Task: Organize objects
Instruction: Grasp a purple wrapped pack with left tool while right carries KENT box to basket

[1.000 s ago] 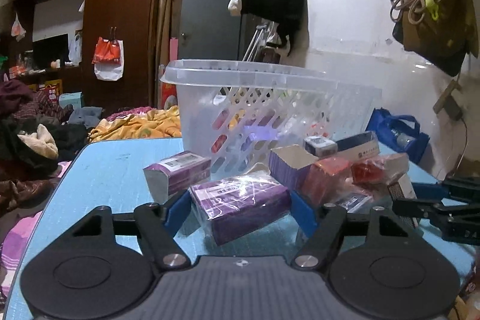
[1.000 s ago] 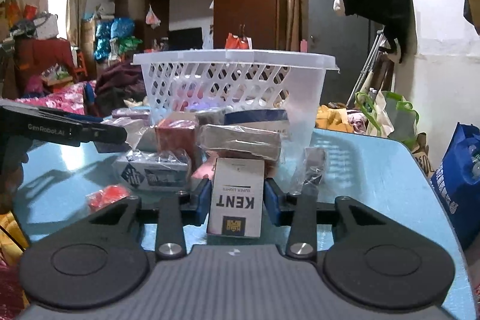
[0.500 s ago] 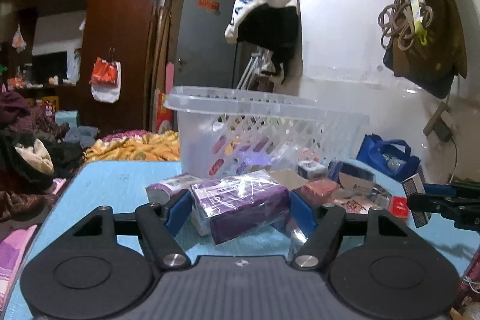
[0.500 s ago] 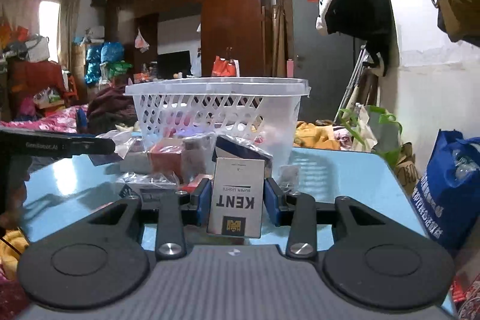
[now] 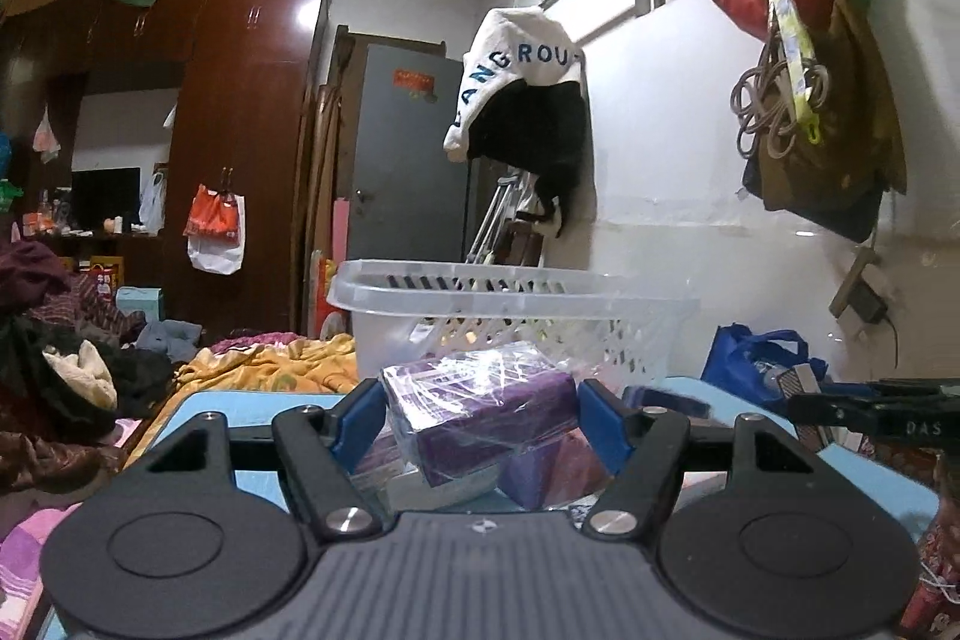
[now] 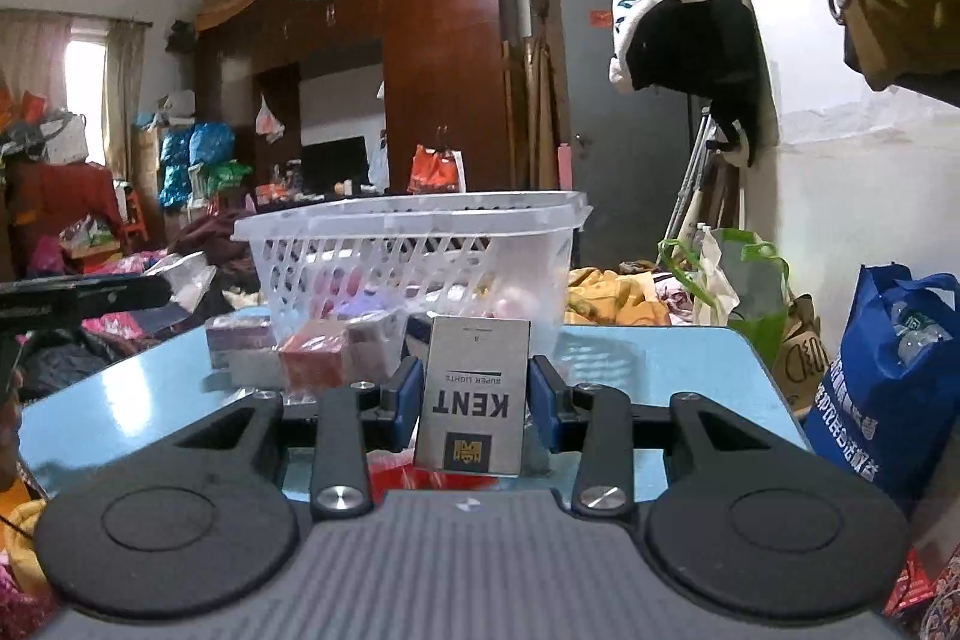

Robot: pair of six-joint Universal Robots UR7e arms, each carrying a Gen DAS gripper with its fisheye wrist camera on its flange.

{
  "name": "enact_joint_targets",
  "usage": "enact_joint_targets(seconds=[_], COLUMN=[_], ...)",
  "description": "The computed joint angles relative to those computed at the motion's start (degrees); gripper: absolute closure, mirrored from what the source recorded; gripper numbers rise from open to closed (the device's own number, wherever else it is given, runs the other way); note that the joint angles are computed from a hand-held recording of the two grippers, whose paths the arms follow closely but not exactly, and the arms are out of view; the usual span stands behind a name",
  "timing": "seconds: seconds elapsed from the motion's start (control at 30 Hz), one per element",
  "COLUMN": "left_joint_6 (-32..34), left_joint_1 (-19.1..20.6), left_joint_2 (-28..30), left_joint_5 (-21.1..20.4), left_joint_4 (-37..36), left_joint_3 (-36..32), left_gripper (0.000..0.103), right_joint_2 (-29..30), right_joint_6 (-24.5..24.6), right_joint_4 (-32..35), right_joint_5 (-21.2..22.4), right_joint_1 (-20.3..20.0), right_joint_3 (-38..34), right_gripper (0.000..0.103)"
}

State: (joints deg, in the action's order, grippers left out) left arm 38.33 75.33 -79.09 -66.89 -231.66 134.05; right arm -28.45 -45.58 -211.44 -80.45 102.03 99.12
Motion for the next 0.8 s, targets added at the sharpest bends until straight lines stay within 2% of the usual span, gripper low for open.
enact_joint_targets(seconds=[0.23, 0.3, 0.43, 0.5, 0.6, 0.7, 0.8], left_joint_6=[0.21, 0.69, 1.37, 1.76, -1.47, -3.07, 0.46], left_joint_1=[-0.85, -1.30, -2.63, -3.14, -2.90, -2.14, -0.96], left_joint_2=[-1.33, -1.91, -0.93, 1.02, 3.70, 6.04, 8.55], left_joint_5=[-1.02, -1.28, 0.70, 3.27, 7.19, 8.09, 6.76], left_joint_4=[2.07, 4.70, 9.92, 12.92, 20.95, 26.43, 24.99], left_joint_3=[-2.51, -4.96, -11.97, -16.85, -23.93, -28.68, -30.71], left_gripper=[0.030, 0.030, 0.030, 0.030, 0.031, 0.031, 0.028], right_joint_2=[0.37, 0.67, 2.88, 5.56, 9.47, 12.32, 13.80], right_joint_6=[-0.86, -0.51, 0.04, -1.07, -0.24, 0.76, 0.60], right_joint_4=[1.94, 4.36, 8.91, 10.58, 16.60, 21.91, 24.05], right_joint_5=[1.53, 1.20, 1.68, -1.23, -6.37, -8.80, -9.19], right_joint_1=[2.13, 3.49, 5.88, 7.44, 9.13, 9.64, 9.61], right_joint_3=[-2.94, -5.43, -13.06, -18.73, -27.51, -33.74, -36.43], right_gripper=[0.062, 0.062, 0.061, 0.062, 0.062, 0.062, 0.060])
